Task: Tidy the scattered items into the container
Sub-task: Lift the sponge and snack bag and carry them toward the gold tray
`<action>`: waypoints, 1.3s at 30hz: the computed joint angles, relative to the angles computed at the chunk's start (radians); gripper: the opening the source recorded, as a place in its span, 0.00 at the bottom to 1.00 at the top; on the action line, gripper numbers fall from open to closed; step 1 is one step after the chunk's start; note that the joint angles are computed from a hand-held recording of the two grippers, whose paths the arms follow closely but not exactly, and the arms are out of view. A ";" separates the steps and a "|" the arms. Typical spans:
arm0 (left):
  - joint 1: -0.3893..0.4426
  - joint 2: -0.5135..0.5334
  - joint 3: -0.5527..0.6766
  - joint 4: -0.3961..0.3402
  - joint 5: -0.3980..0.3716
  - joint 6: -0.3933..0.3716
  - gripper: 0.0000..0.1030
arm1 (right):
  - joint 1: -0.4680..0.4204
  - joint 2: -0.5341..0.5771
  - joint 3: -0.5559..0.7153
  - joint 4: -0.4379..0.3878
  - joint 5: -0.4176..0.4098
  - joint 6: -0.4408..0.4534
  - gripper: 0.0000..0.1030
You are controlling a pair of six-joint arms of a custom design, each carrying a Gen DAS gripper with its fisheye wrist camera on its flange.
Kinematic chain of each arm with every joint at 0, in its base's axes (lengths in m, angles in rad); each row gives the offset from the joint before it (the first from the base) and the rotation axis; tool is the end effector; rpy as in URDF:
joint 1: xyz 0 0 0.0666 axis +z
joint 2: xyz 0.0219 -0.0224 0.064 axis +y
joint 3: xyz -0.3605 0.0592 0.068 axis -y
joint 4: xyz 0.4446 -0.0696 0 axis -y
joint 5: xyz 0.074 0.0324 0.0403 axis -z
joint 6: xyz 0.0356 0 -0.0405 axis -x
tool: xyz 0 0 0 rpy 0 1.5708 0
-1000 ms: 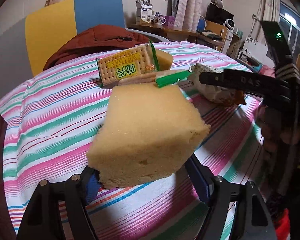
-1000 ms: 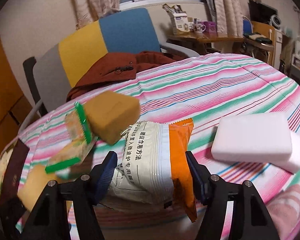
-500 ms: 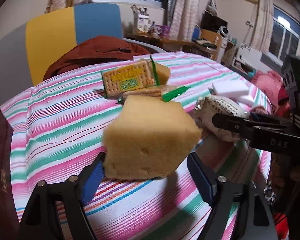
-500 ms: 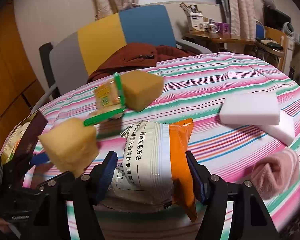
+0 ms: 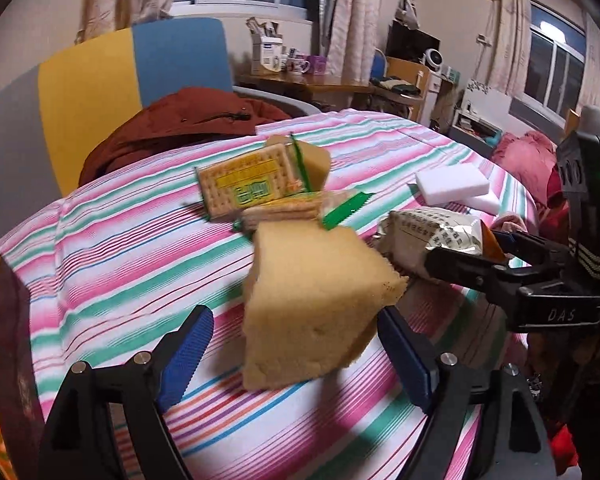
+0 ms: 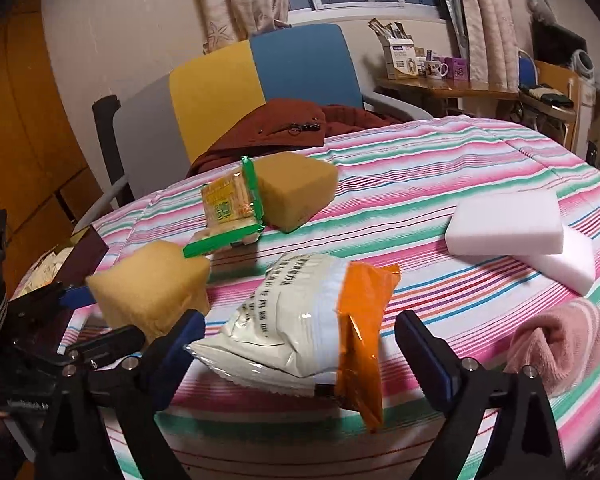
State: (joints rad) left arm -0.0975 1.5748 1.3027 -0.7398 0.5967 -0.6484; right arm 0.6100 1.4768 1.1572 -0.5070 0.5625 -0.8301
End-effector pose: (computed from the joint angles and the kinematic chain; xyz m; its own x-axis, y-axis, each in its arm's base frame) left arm 0.5696 -0.0762 0.2835 -0.4449 0.5454 -0.7103 0.8101 0.5832 -0.0595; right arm 0.4605 0.2982 0.2795 -0.5460 0.3801 -0.7466 0.3178 0.9185 0.2352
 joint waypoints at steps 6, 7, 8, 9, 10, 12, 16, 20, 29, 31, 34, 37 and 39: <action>-0.024 0.000 -0.004 -0.007 0.001 -0.006 0.83 | -0.013 0.012 0.011 0.010 -0.008 -0.012 0.96; -0.028 -0.001 -0.008 -0.001 -0.002 -0.007 0.83 | -0.014 0.018 0.016 0.005 -0.009 -0.014 0.96; -0.032 0.000 -0.009 0.001 -0.004 -0.009 0.83 | -0.017 0.022 0.020 -0.003 -0.012 -0.017 0.96; -0.036 0.004 -0.009 -0.004 -0.005 -0.011 0.83 | -0.017 0.031 0.029 -0.018 -0.009 -0.022 0.96; -0.036 0.006 -0.007 -0.008 -0.003 -0.007 0.83 | -0.016 0.034 0.031 -0.023 -0.006 -0.022 0.91; -0.034 0.003 -0.010 -0.013 0.000 0.010 0.83 | -0.017 0.040 0.032 -0.031 -0.014 -0.015 0.77; 0.006 -0.020 -0.033 -0.025 0.108 0.051 0.83 | -0.006 0.048 0.033 -0.056 0.017 0.003 0.71; 0.015 0.001 0.003 -0.100 0.122 0.080 0.83 | -0.004 0.044 0.019 -0.036 0.027 0.017 0.71; -0.036 -0.105 -0.117 0.092 -0.037 0.206 0.98 | -0.016 0.007 -0.052 0.089 0.002 0.005 0.70; -0.055 -0.093 -0.106 0.079 -0.064 0.193 0.98 | -0.017 -0.003 -0.069 0.119 0.000 -0.004 0.70; -0.077 -0.085 -0.106 0.131 -0.129 0.205 0.98 | -0.021 -0.017 -0.093 0.159 -0.005 -0.013 0.70; -0.083 -0.061 -0.092 0.163 -0.169 0.234 0.97 | -0.026 -0.024 -0.107 0.186 -0.021 -0.014 0.70; -0.082 -0.035 -0.068 0.142 -0.165 0.235 0.97 | -0.028 -0.026 -0.114 0.199 -0.026 -0.014 0.70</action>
